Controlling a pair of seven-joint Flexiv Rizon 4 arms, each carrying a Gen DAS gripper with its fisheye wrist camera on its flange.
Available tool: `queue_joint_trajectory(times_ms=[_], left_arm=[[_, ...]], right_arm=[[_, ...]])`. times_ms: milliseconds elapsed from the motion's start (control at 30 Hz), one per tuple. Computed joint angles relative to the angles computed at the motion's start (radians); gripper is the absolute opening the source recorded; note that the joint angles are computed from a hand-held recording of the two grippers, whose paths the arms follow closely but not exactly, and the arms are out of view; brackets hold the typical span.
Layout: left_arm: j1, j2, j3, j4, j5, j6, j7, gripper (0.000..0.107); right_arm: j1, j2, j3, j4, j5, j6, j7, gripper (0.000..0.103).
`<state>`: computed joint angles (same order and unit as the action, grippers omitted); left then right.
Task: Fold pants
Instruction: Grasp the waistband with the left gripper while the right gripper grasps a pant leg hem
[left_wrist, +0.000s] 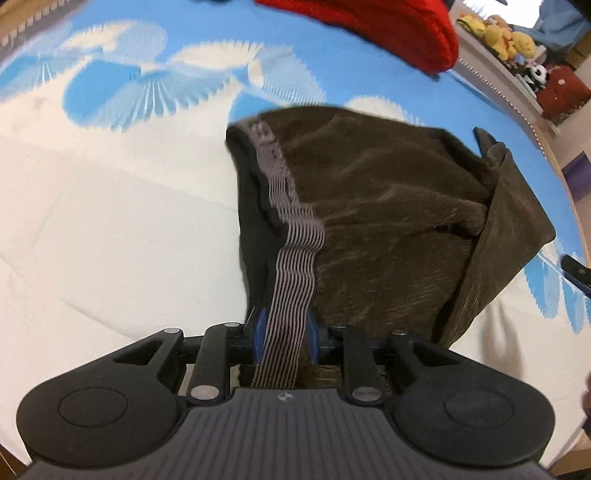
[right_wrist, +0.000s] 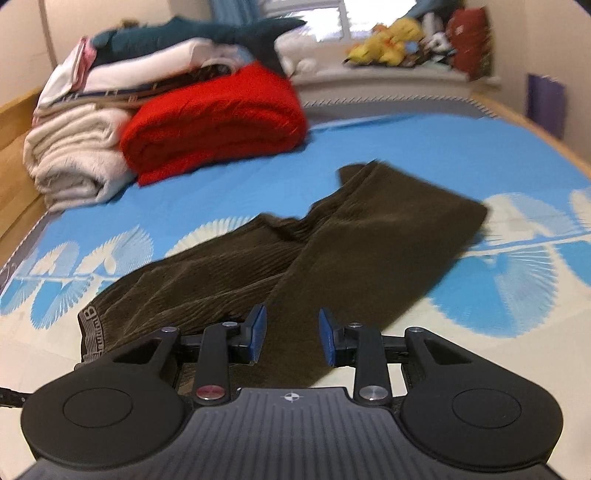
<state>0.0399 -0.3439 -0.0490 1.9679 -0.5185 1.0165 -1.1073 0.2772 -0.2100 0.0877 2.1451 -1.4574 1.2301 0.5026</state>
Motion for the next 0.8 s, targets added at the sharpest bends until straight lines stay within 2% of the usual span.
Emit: queue_joint_trajectory(times_ms=[67,100,133,200,267,333,367,400,533,567,633,667,700,767,800], left_arm=[[-0.011,-0.022,0.018,-0.021,0.044,-0.031,-0.047,0.028],[-0.006,-0.030,0.014,-0.026,0.041,-0.029,-0.044,0.032],[0.000,-0.037,0.003,-0.024,0.026,-0.013,-0.027,0.045],[-0.010,-0.056,0.015,-0.046,0.068,-0.028,-0.044,0.063],[-0.022,-0.066,0.028,-0.062,0.113,-0.045,-0.075,0.066],[-0.017,-0.077,0.022,-0.067,0.122,-0.042,-0.069,0.076],[-0.022,-0.087,0.029,-0.082,0.146,-0.061,-0.081,0.076],[-0.025,-0.094,0.033,-0.093,0.162,-0.072,-0.089,0.076],[-0.028,-0.116,0.029,-0.120,0.191,-0.101,-0.096,0.076],[-0.033,-0.119,0.030,-0.126,0.203,-0.105,-0.098,0.076],[-0.040,-0.122,0.032,-0.132,0.225,-0.108,-0.098,0.076],[-0.048,-0.125,0.037,-0.136,0.244,-0.110,-0.103,0.076],[-0.054,-0.125,0.040,-0.137,0.258,-0.108,-0.106,0.076],[-0.057,-0.123,0.041,-0.129,0.276,-0.096,-0.099,0.071],[-0.053,-0.119,0.034,-0.119,0.271,-0.093,-0.086,0.061]], right_arm=[[0.005,-0.068,-0.011,-0.048,0.031,0.019,-0.045,0.035],[0.010,-0.100,-0.014,-0.068,0.065,0.028,-0.076,0.036],[0.017,-0.125,-0.019,-0.080,0.092,0.036,-0.099,0.037],[0.036,-0.177,-0.032,-0.114,0.161,0.049,-0.152,0.042],[0.058,-0.220,-0.052,-0.146,0.201,0.063,-0.186,0.050],[0.068,-0.263,-0.048,-0.177,0.287,0.079,-0.262,0.062],[0.068,-0.284,-0.040,-0.193,0.334,0.088,-0.304,0.070],[0.070,-0.303,-0.029,-0.207,0.379,0.090,-0.348,0.074],[0.115,-0.328,-0.018,-0.243,0.488,-0.022,-0.510,0.074],[0.129,-0.326,-0.020,-0.245,0.510,-0.059,-0.544,0.070],[0.150,-0.301,-0.043,-0.216,0.526,-0.045,-0.537,0.047],[0.160,-0.287,-0.064,-0.197,0.524,-0.014,-0.509,0.022],[0.177,-0.260,-0.085,-0.173,0.522,-0.004,-0.477,0.008],[0.198,-0.199,-0.115,-0.121,0.486,-0.001,-0.442,0.008],[0.194,-0.161,-0.114,-0.094,0.470,-0.003,-0.439,0.007]])
